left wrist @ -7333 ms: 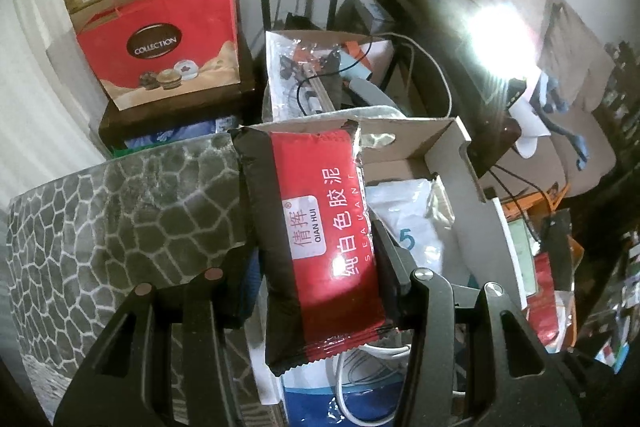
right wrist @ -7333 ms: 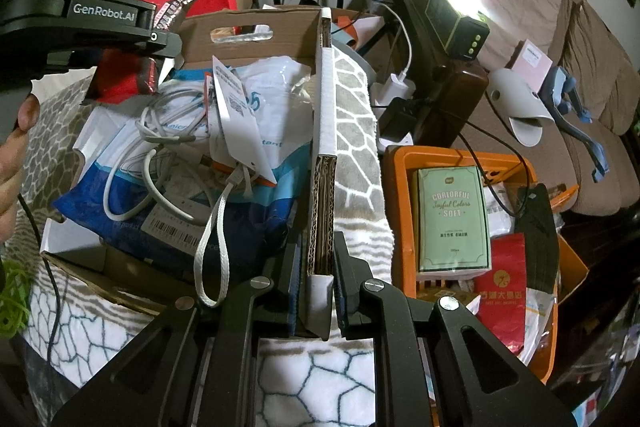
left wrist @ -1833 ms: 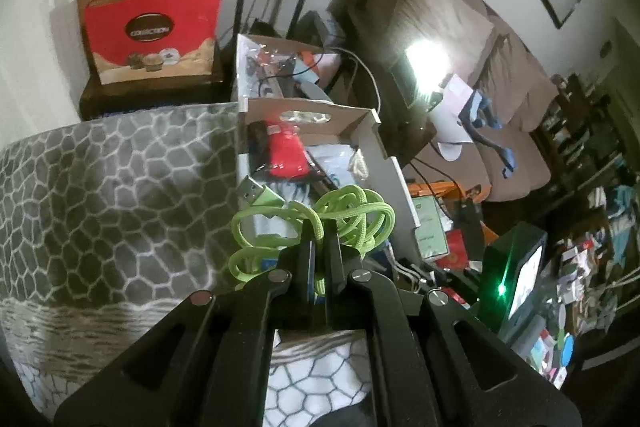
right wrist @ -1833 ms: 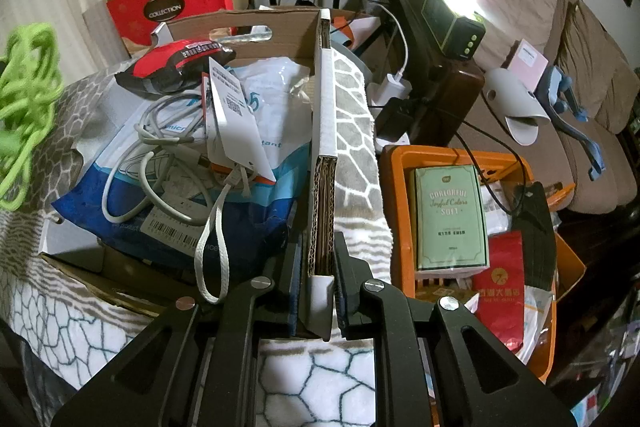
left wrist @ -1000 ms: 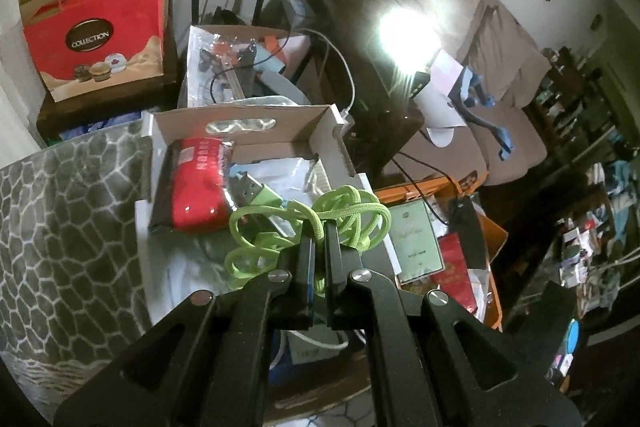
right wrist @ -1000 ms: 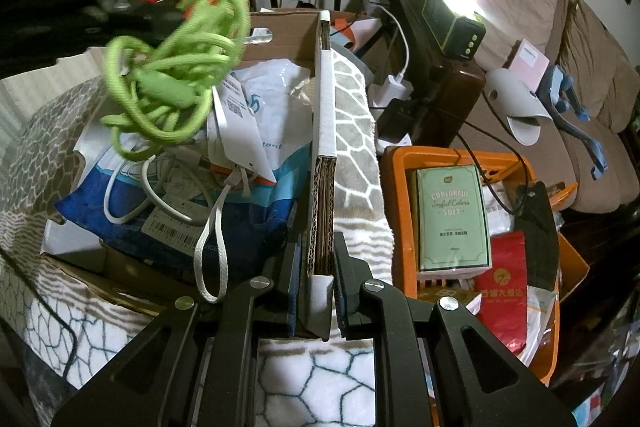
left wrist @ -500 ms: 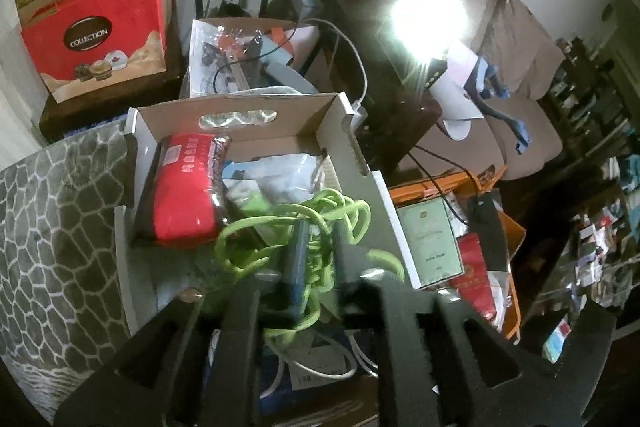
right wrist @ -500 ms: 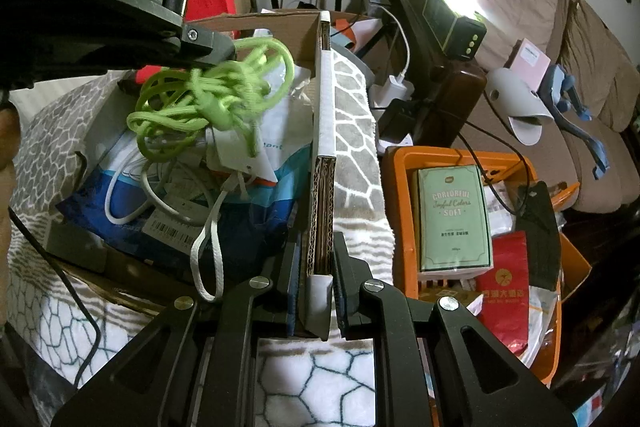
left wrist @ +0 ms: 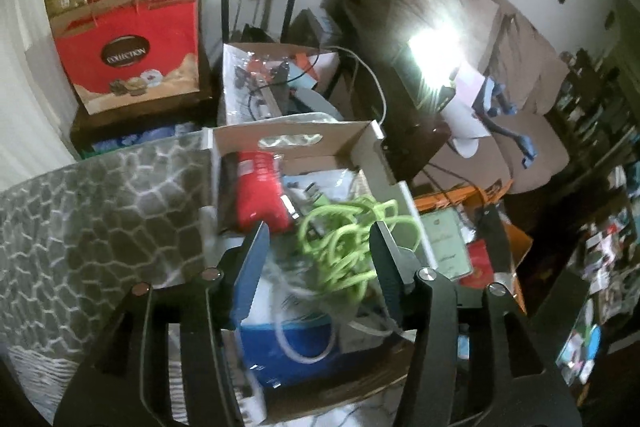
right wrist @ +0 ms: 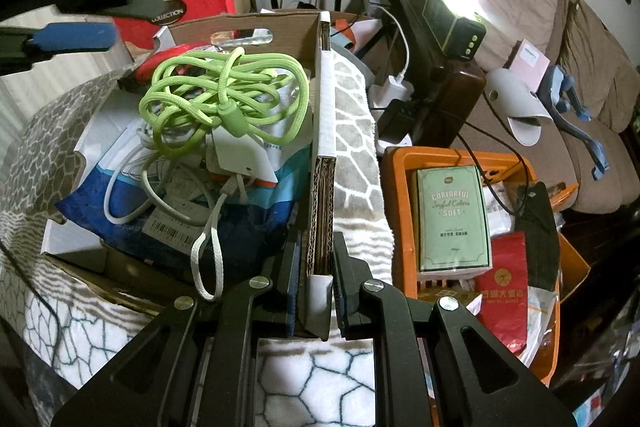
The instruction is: Organize objects
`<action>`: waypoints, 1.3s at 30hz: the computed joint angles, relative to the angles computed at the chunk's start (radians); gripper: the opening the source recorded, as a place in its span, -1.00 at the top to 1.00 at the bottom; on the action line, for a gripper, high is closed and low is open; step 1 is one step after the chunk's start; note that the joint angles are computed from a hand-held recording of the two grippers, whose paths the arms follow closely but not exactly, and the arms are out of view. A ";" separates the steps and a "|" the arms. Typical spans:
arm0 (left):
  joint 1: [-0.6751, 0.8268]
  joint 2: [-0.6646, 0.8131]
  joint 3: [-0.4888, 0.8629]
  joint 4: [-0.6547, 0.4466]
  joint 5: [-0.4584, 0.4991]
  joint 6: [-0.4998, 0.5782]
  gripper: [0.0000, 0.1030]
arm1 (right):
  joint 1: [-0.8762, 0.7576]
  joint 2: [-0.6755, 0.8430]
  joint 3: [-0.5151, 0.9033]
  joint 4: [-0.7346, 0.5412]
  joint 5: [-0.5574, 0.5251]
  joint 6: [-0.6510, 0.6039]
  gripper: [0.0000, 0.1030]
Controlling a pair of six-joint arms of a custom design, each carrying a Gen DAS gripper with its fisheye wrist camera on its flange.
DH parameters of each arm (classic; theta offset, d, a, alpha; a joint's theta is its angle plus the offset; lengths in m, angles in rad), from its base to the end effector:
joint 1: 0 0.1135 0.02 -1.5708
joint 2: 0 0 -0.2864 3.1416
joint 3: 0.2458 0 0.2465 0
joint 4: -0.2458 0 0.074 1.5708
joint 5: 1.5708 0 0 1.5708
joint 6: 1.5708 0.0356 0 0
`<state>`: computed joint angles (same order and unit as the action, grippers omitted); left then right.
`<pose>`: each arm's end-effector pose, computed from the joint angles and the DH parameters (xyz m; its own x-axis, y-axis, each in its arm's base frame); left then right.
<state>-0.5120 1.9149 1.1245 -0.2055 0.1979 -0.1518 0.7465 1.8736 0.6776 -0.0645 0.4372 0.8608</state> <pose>0.3337 -0.1955 0.1640 -0.8099 0.2851 -0.5125 0.4563 0.8553 -0.2453 0.2167 0.1799 0.0852 -0.8502 0.1494 -0.5048 0.1910 0.9811 -0.0312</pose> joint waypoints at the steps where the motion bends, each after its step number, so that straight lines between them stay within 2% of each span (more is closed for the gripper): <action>1: 0.005 -0.012 -0.015 0.000 -0.004 0.013 0.01 | 0.001 -0.001 -0.002 0.000 0.000 0.000 0.73; 3: 0.020 -0.038 -0.051 0.005 0.001 0.036 -0.15 | 0.000 0.000 -0.002 0.002 0.001 -0.001 0.73; 8: 0.046 -0.125 -0.173 0.045 -0.038 0.089 -0.28 | 0.001 -0.002 -0.003 0.003 0.003 -0.001 0.73; 14: 0.136 -0.215 -0.321 0.106 0.019 0.095 -0.58 | 0.000 -0.002 -0.005 0.006 0.002 -0.001 0.73; 23: 0.283 -0.320 -0.495 0.189 0.058 0.112 -0.77 | 0.021 -0.015 0.001 -0.016 0.025 0.021 0.70; 25: 0.314 -0.350 -0.525 0.190 0.074 0.123 -0.80 | 0.032 -0.025 -0.006 -0.022 0.038 0.037 0.57; 27: 0.326 -0.383 -0.554 0.192 0.066 0.132 -0.82 | 0.048 -0.043 -0.011 -0.030 0.045 0.055 0.26; 29: 0.347 -0.427 -0.591 0.197 0.070 0.136 -0.86 | 0.076 -0.061 -0.009 -0.055 0.064 0.076 0.06; 32: 0.381 -0.474 -0.631 0.190 0.093 0.147 -0.91 | 0.126 -0.080 0.009 -0.099 0.090 0.113 -0.07; 37: 0.405 -0.538 -0.689 0.209 0.062 0.154 -0.95 | 0.222 -0.111 0.060 -0.167 0.154 0.164 -0.28; 39: 0.419 -0.564 -0.710 0.216 0.059 0.155 -0.98 | 0.258 -0.116 0.090 -0.196 0.183 0.180 -0.44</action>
<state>-0.0926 1.3509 0.4148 0.0106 0.2565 0.0035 1.0041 1.7580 0.7672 -0.2602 0.6205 1.0407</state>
